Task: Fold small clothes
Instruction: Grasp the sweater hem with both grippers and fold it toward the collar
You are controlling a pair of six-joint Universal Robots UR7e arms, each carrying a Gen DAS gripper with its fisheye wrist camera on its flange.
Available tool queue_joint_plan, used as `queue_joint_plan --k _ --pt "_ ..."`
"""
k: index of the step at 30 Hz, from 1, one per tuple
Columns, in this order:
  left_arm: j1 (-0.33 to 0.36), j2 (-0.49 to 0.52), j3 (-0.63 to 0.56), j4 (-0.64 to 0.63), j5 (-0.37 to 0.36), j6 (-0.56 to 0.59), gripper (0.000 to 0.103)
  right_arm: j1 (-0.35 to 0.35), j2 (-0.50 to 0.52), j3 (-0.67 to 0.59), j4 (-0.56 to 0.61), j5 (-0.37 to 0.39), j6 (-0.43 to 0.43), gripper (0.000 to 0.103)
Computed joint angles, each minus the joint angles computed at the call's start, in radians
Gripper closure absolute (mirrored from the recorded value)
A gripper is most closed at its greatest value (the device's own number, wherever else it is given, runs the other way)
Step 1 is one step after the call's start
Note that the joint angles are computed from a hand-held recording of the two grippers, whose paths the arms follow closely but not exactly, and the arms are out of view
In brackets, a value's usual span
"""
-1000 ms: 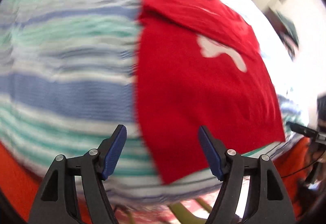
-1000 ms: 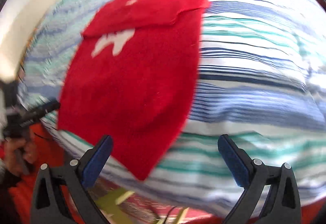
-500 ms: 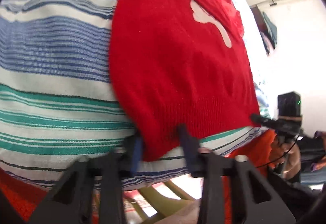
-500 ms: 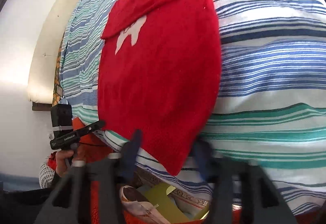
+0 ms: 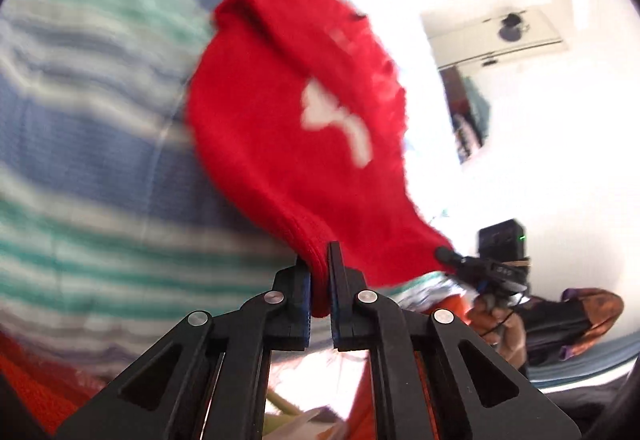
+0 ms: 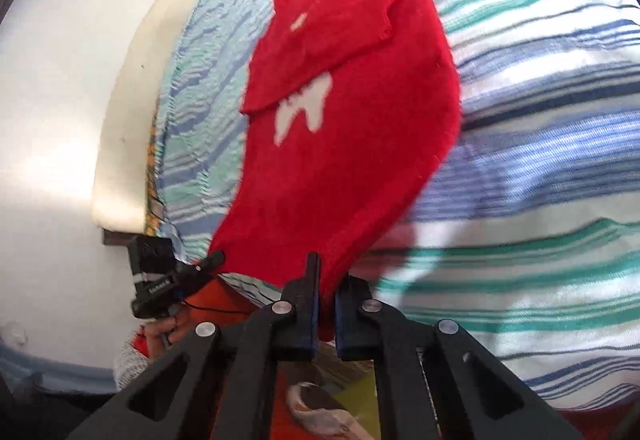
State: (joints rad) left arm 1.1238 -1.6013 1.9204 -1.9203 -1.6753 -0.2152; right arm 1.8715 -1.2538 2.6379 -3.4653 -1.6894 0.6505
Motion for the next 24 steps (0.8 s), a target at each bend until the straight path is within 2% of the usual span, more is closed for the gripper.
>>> queue_joint_plan --k 3,6,9,13,15,17,18,19,20,21,22,23,24 --pt "0.002 0.087 -0.075 -0.080 -0.039 0.016 0.098 -0.035 -0.004 -0.036 -0.047 0.069 -0.012 0.097" --pt "0.008 0.227 -0.187 -0.161 -0.044 0.041 0.098 -0.073 -0.031 -0.110 -0.009 0.084 -0.043 0.097" --pt "0.002 0.384 -0.320 -0.197 0.023 0.062 0.098 -0.115 -0.035 -0.222 0.055 0.042 -0.119 0.097" --pt "-0.006 0.578 -0.492 -0.237 0.127 0.072 0.096 -0.198 0.010 -0.387 0.143 0.034 -0.198 0.097" --pt "-0.005 0.661 -0.560 -0.286 0.185 0.061 0.096 -0.242 0.061 -0.461 0.120 0.058 -0.214 0.096" --pt "0.004 0.727 -0.624 -0.301 0.218 0.049 0.096 -0.250 0.120 -0.534 0.098 0.008 -0.244 0.093" --pt "0.005 0.760 -0.664 -0.270 0.242 0.038 0.092 -0.247 0.149 -0.570 0.101 -0.032 -0.263 0.092" --pt "0.004 0.787 -0.699 -0.226 0.272 0.028 0.080 -0.245 0.169 -0.604 0.126 -0.076 -0.277 0.090" --pt "0.000 0.820 -0.751 -0.152 0.334 0.016 0.071 -0.241 0.184 -0.634 0.171 -0.127 -0.271 0.066" --pt "-0.004 0.837 -0.777 -0.114 0.380 0.010 0.059 -0.239 0.190 -0.654 0.219 -0.165 -0.250 0.033" --pt "-0.005 0.842 -0.783 -0.117 0.411 0.017 0.057 -0.241 0.191 -0.656 0.227 -0.173 -0.242 0.026" --pt "0.007 0.825 -0.773 -0.132 0.406 0.035 0.055 -0.246 0.188 -0.643 0.201 -0.154 -0.254 0.027" --pt "0.013 0.814 -0.766 -0.151 0.390 0.040 0.048 -0.251 0.184 -0.627 0.167 -0.132 -0.274 0.027"
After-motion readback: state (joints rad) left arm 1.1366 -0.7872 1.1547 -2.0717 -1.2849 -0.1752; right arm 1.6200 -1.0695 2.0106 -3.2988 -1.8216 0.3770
